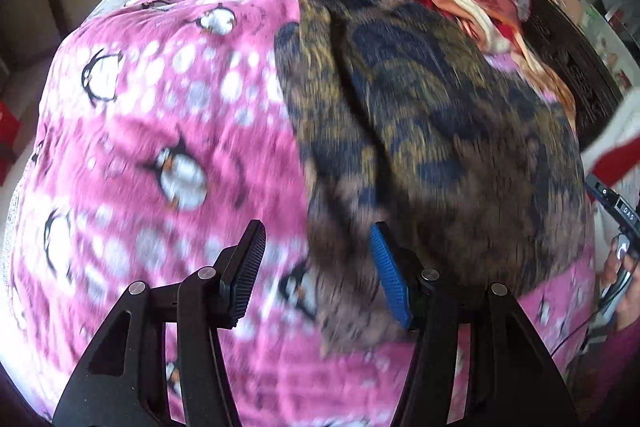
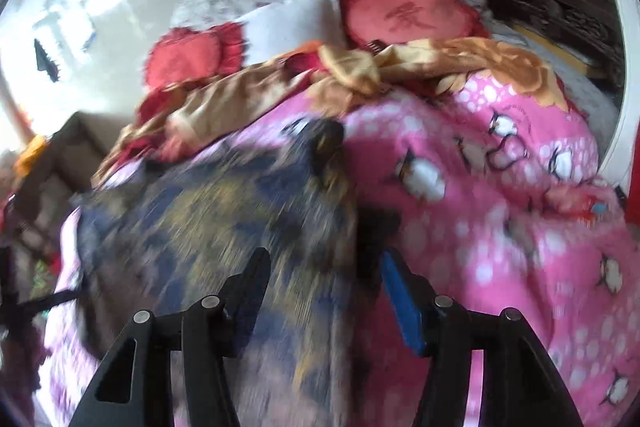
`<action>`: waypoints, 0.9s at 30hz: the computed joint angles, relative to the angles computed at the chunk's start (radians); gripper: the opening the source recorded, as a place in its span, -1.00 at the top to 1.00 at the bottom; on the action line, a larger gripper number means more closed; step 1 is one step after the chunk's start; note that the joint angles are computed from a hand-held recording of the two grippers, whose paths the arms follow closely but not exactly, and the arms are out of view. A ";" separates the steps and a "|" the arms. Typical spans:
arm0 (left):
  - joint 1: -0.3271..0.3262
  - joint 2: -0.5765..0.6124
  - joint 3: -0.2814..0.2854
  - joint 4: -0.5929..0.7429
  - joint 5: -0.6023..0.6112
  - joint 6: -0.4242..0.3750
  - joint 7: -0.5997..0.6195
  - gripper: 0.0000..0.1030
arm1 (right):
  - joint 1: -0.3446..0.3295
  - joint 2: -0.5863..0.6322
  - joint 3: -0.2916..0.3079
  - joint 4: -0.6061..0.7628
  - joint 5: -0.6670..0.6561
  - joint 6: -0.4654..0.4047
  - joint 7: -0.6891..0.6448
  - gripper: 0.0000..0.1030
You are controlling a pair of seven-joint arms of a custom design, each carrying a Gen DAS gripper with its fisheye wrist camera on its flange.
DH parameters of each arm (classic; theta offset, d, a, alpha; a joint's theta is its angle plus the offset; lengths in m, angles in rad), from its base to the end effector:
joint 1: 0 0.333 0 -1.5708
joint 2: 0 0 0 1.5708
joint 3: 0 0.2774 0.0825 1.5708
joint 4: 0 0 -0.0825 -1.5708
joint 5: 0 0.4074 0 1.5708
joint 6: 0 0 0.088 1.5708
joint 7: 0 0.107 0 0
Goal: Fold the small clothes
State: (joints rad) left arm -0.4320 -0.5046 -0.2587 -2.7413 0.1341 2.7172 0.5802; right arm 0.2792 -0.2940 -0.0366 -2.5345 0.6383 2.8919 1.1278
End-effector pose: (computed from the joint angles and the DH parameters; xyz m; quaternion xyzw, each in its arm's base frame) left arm 0.3399 -0.2752 0.3674 -0.7475 0.6161 -0.2306 0.0919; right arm 0.4908 0.0855 0.3929 -0.6992 0.6237 -0.1228 0.3273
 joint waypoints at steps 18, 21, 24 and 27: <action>-0.147 0.035 0.081 -0.051 -0.156 0.140 0.172 0.81 | 0.044 -0.158 -0.045 -0.190 0.106 -0.093 -0.061 0.89; -0.120 -0.053 0.043 -0.059 -0.103 0.069 0.196 0.82 | 0.008 -0.230 -0.019 -0.220 0.047 -0.107 -0.028 0.90; -0.122 -0.133 0.033 -0.087 -0.089 0.022 0.199 0.85 | -0.015 -0.321 -0.031 -0.249 -0.003 -0.167 -0.019 0.91; -0.144 -0.125 0.039 -0.106 -0.104 0.010 0.199 0.88 | -0.043 -0.375 -0.023 -0.280 -0.059 -0.206 -0.006 0.91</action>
